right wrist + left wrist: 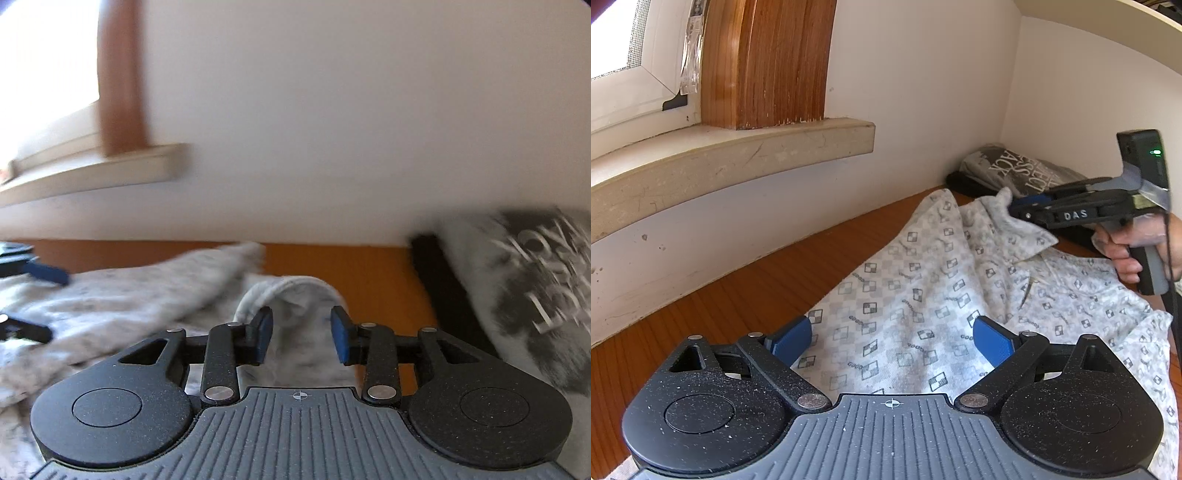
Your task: Fold clothes
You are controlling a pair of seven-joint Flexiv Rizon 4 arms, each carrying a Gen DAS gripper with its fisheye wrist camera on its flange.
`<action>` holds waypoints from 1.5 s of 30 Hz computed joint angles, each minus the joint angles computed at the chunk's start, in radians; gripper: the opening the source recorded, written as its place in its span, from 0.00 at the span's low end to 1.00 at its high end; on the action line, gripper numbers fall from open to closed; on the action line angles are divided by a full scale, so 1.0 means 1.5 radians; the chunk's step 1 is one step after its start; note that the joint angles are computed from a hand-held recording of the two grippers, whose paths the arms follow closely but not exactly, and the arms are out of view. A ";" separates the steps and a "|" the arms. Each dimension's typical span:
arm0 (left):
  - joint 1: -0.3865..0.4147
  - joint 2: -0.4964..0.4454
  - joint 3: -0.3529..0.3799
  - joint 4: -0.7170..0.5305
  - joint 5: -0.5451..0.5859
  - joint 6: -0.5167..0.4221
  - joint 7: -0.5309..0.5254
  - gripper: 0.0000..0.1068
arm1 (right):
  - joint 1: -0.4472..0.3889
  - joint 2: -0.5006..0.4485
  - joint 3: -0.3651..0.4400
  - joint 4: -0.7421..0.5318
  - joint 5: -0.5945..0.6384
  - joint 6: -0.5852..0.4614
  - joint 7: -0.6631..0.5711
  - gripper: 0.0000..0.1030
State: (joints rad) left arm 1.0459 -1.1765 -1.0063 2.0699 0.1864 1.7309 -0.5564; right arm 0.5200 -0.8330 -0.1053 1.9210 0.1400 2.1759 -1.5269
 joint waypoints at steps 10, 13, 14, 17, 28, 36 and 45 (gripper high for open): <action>0.000 0.001 0.001 0.001 0.002 0.001 -0.002 0.89 | 0.066 0.013 -0.060 0.018 0.048 -0.035 -0.040 0.48; 0.000 0.002 0.001 0.001 0.002 0.001 -0.002 0.89 | 0.056 0.009 -0.065 0.012 0.060 -0.038 -0.031 0.48; -0.001 0.002 0.001 0.001 0.002 0.002 -0.002 0.89 | 0.054 0.005 -0.069 0.006 0.065 -0.040 -0.026 0.48; -0.001 0.002 0.001 0.001 0.002 0.002 -0.003 0.89 | 0.034 -0.007 -0.065 -0.019 0.048 -0.066 -0.013 0.48; 0.002 0.001 -0.001 0.001 -0.001 -0.004 0.000 0.89 | -0.040 -0.026 -0.007 -0.061 -0.066 -0.099 0.018 0.46; 0.004 0.001 -0.003 0.004 -0.002 -0.005 0.003 0.89 | -0.030 -0.003 -0.027 -0.038 -0.049 -0.085 0.056 0.08; 0.004 0.002 -0.002 0.005 -0.002 -0.005 0.004 0.89 | 0.095 0.038 -0.133 0.041 0.065 -0.104 0.081 0.39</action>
